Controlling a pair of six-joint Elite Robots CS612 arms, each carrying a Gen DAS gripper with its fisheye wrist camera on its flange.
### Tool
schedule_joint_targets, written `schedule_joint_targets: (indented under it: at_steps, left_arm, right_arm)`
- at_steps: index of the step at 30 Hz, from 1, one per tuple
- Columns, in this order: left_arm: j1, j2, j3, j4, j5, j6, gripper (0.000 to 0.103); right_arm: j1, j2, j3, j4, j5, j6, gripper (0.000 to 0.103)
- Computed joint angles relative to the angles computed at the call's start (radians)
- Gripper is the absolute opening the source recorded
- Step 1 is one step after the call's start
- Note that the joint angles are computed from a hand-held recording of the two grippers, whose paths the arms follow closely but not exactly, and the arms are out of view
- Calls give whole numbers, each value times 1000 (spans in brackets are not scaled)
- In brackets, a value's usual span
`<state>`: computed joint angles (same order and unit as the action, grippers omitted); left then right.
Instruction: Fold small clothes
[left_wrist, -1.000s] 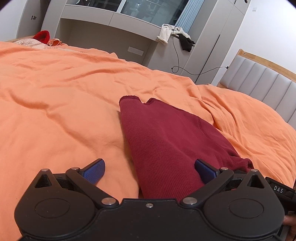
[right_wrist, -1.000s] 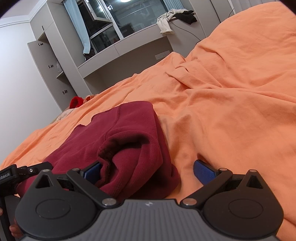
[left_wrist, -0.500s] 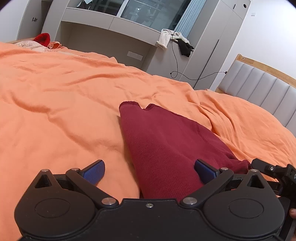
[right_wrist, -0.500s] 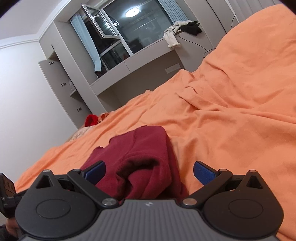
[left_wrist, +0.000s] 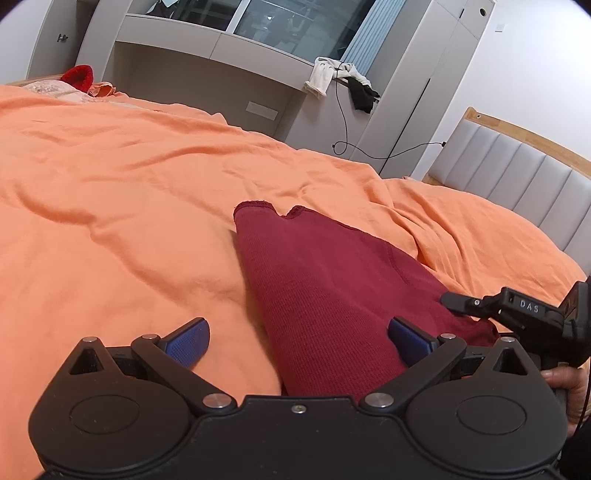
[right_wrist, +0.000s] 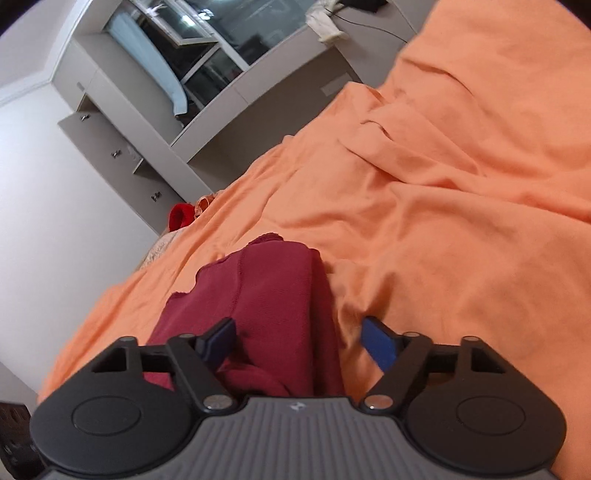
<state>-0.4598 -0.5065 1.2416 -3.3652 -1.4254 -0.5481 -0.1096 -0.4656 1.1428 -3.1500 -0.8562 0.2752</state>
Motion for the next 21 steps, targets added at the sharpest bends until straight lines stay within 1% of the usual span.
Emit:
schedule_joint_targets:
  at_steps: [2, 5, 9, 13, 15, 16, 17, 18, 19, 21]
  left_arm:
    - [0, 4, -4, -2, 0, -7, 103]
    - [-2, 8, -6, -11, 7, -9, 103]
    - [-4, 10, -4, -19, 13, -9, 103]
    - [-4, 9, -3, -18, 13, -8, 103]
    - [-4, 9, -3, -18, 14, -7, 103]
    - [-4, 9, -3, -18, 13, -6, 103]
    - [-4, 9, -2, -18, 14, -5, 103]
    - [-4, 9, -1, -19, 15, -5, 103]
    - [-4, 9, -2, -19, 14, -6, 103]
    - [-5, 9, -1, -20, 14, -6, 103]
  right_arm:
    - [5, -6, 13, -21, -15, -31, 68]
    - [18, -22, 47, -65, -77, -123, 65]
    - [40, -39, 84, -150, -168, -277, 64]
    - [66, -46, 115, -245, -265, -457, 62]
    - [84, -41, 128, -322, -315, -603, 56]
    - [90, -39, 134, -353, -325, -666, 47]
    - [94, -38, 140, -371, -323, -706, 40]
    - [97, -41, 146, -374, -322, -720, 40]
    - [99, -43, 148, -373, -331, -714, 40]
    - [94, -49, 145, -340, -315, -662, 42]
